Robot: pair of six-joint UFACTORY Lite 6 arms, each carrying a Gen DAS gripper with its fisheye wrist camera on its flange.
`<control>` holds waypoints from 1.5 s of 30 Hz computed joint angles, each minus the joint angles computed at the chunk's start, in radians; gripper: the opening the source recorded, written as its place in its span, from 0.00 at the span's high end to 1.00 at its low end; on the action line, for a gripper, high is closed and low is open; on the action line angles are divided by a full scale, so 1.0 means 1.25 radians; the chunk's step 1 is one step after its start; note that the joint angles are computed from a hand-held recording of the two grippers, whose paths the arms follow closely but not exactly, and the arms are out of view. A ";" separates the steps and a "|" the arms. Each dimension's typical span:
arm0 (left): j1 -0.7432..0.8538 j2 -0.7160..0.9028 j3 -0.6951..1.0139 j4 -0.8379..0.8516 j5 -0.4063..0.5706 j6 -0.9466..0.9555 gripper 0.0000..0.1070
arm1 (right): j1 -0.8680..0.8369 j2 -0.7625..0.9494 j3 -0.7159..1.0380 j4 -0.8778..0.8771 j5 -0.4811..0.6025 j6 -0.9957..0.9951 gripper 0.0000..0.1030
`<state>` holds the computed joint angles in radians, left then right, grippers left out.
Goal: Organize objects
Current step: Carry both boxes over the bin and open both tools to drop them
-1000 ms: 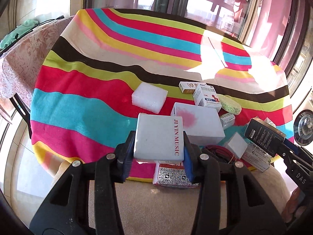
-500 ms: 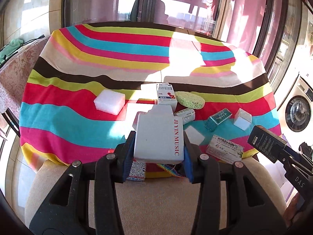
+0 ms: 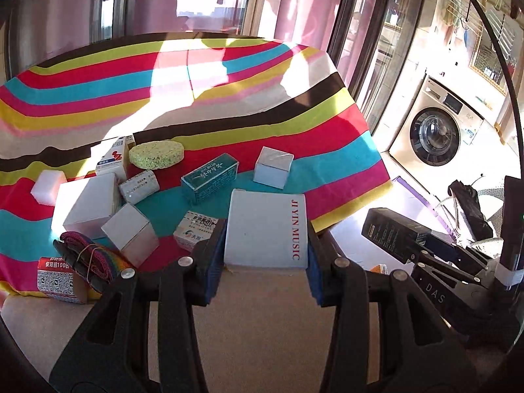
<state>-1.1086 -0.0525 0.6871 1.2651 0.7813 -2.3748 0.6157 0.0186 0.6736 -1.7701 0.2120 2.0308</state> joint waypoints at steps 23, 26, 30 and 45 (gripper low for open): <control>0.121 0.213 0.184 0.453 -0.331 -0.325 0.27 | -0.183 0.045 0.003 0.302 -0.031 -0.216 0.45; 0.115 0.193 0.160 0.449 -0.323 -0.337 0.27 | -0.170 0.046 0.007 0.332 -0.021 -0.255 0.39; 0.101 0.150 0.114 0.421 -0.302 -0.331 0.27 | -0.151 0.061 0.027 0.404 -0.001 -0.330 0.35; 0.021 -0.068 -0.098 0.183 -0.181 -0.237 0.27 | 0.022 0.100 0.094 0.457 0.173 -0.360 0.22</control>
